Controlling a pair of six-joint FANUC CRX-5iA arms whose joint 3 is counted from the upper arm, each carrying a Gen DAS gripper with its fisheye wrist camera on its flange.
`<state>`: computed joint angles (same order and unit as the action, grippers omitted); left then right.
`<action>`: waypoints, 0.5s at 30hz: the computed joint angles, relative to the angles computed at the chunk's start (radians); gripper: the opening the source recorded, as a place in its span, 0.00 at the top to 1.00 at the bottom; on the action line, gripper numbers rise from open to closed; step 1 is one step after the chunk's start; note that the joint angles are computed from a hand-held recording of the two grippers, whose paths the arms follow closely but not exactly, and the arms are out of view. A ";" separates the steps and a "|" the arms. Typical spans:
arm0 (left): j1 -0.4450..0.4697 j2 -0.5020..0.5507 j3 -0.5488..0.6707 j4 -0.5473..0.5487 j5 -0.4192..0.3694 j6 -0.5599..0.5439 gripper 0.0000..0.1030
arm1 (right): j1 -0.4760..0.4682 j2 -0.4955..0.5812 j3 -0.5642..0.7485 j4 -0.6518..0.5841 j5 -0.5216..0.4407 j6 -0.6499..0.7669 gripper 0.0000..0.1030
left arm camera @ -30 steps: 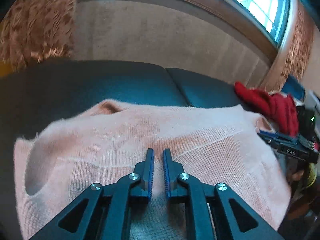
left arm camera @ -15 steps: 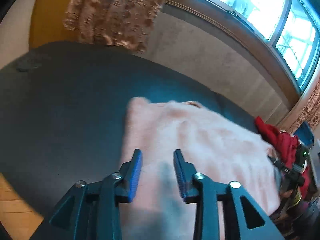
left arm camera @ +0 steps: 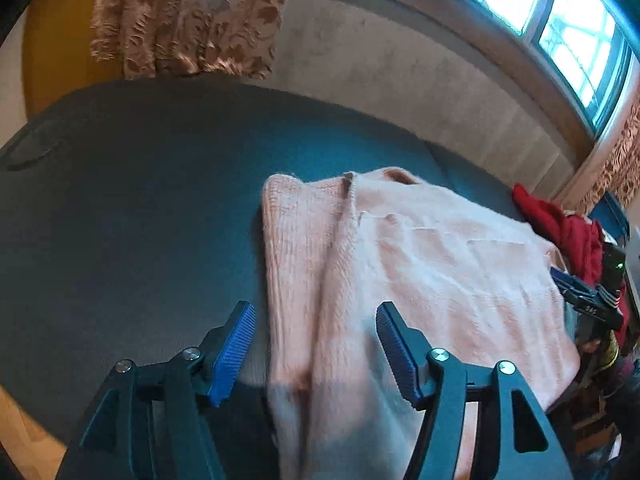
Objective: Fold clothes
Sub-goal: 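Grasp the sweater side edge with the left gripper and lift it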
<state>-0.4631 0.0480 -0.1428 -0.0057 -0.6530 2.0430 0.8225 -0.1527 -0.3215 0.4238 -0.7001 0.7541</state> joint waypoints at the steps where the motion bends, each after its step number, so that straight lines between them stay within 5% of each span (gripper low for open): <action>1: 0.019 0.006 -0.016 0.065 0.018 -0.060 0.38 | 0.000 0.000 0.000 -0.002 0.000 0.001 0.11; 6: 0.077 0.024 -0.096 0.318 0.091 -0.255 0.38 | -0.001 -0.012 -0.007 -0.015 0.004 0.006 0.10; 13: 0.078 0.054 -0.081 0.384 0.080 -0.245 0.39 | -0.012 -0.010 0.006 -0.064 0.014 0.053 0.05; 15: 0.089 0.070 -0.035 0.338 0.015 -0.180 0.62 | -0.014 -0.009 0.010 -0.074 0.014 0.064 0.04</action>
<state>-0.3743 0.1185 -0.1778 0.3326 -0.6380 1.8626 0.8086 -0.1614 -0.3114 0.3501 -0.6865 0.8177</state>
